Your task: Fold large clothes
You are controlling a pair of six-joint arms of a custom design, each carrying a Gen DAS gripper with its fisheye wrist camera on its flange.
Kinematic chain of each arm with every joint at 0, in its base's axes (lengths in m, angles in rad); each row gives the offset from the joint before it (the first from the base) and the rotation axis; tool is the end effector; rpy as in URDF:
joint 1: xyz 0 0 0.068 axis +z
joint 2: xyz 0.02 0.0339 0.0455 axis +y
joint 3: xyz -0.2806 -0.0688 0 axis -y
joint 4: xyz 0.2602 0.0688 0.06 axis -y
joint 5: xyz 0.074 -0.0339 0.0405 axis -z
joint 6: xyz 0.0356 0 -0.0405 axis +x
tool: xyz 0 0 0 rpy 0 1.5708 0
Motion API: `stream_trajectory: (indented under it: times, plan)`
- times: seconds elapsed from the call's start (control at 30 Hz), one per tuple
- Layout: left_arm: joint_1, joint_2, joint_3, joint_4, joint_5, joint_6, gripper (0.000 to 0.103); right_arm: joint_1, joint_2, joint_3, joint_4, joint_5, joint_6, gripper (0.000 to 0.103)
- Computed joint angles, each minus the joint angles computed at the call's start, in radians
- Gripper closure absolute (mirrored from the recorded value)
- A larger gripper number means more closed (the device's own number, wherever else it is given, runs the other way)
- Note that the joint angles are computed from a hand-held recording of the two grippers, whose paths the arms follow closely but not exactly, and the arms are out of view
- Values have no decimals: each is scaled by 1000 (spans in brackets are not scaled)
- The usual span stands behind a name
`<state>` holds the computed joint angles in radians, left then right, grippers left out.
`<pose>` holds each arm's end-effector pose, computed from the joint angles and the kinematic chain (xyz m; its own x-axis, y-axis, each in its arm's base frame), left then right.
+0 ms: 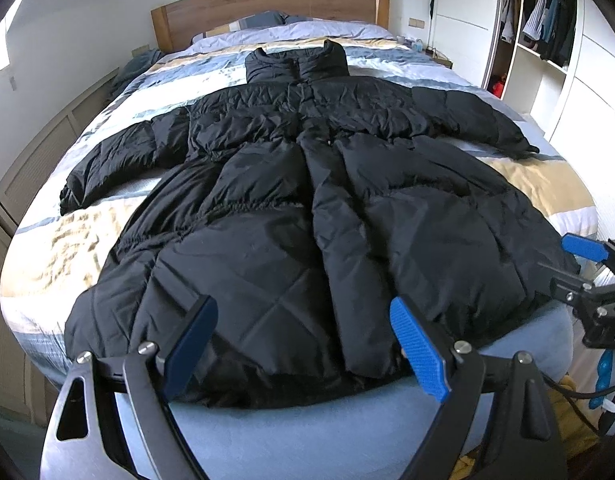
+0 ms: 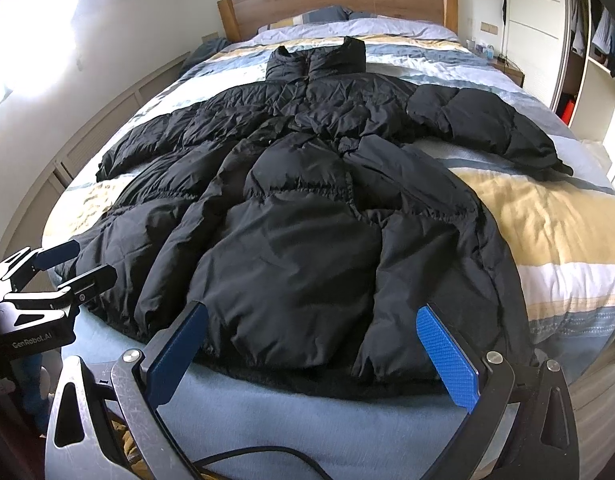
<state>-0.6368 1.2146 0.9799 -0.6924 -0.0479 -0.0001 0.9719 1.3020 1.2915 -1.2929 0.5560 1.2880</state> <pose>0.2060 -0.1502 0.2867 -0.6432 0.4756 -0.6002 0.5708 0.8202 0.0382 0.1473 0.1825 0.3408 -0.7499 0.3481 -0.5625 0.3483 0.9307 0.1117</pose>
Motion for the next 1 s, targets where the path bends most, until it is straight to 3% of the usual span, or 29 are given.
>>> stream_trajectory:
  times: [0.33, 0.63, 1.0]
  plan:
    - [125, 135, 160, 11, 79, 59, 15, -157, 1, 51, 49, -4, -186, 0]
    - [194, 376, 426, -32, 135, 86, 15, -363, 37, 179, 97, 9, -424, 0]
    - [206, 651, 813, -74, 86, 55, 15, -681, 86, 299, 187, -26, -666, 1]
